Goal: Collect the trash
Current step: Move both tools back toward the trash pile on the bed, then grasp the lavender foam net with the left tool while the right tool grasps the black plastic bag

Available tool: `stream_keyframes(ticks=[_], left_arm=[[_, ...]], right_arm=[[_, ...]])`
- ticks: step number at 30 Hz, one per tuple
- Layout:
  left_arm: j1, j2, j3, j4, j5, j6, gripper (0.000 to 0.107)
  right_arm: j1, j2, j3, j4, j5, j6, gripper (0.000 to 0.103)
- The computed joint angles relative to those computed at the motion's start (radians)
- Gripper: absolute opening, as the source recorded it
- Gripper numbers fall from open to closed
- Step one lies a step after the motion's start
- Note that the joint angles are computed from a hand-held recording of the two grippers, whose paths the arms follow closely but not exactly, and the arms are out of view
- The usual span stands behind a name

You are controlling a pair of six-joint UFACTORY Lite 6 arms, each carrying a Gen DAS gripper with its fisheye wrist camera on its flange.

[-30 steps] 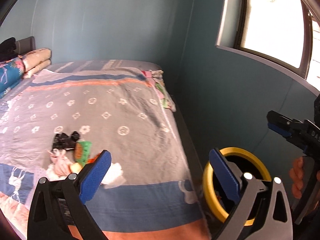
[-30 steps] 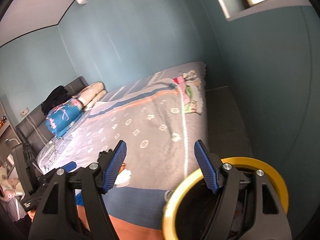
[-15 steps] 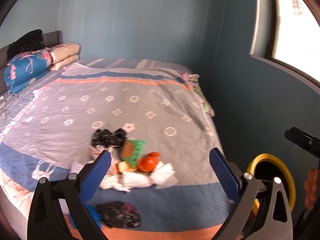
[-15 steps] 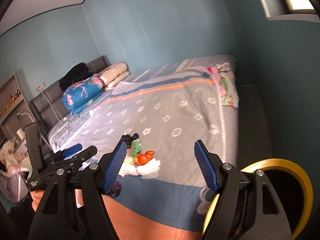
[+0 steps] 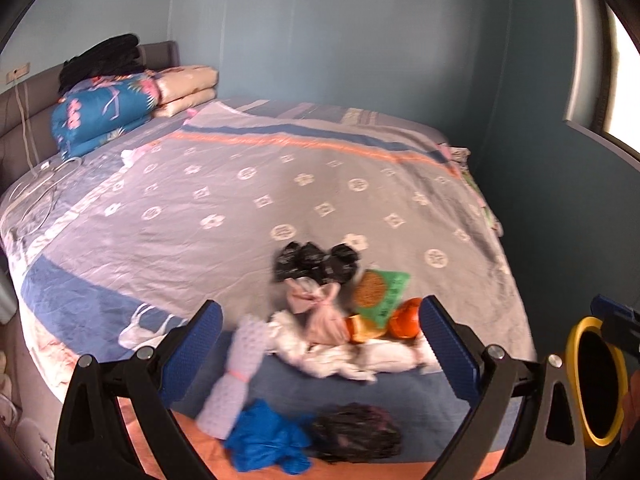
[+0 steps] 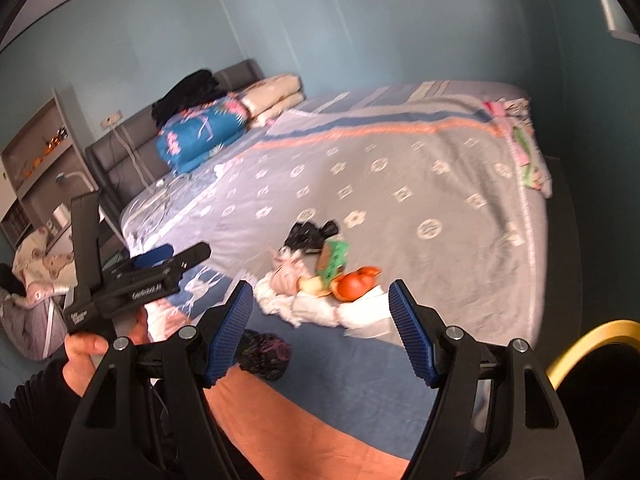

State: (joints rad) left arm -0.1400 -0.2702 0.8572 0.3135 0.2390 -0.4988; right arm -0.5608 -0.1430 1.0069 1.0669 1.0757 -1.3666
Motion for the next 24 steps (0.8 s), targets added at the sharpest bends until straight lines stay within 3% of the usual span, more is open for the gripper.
stream_keyframes(ticks=[14, 18, 24], left_arm=[[0.262, 0.153, -0.054, -0.836, -0.081, 0.922, 0.095], [0.296, 0.222, -0.050, -0.979, -0.096, 1.099, 0.095], [0.343, 0.334, -0.035, -1.330, -0.107, 1.465, 0.095]], right_arm=[[0.447, 0.066, -0.139, -0.007, -0.341, 0.029, 0.067], [0.526, 0.109, -0.162, 0.009, -0.405, -0.001, 0.067], [0.621, 0.179, -0.175, 0.054, -0.507, -0.081, 0.067]])
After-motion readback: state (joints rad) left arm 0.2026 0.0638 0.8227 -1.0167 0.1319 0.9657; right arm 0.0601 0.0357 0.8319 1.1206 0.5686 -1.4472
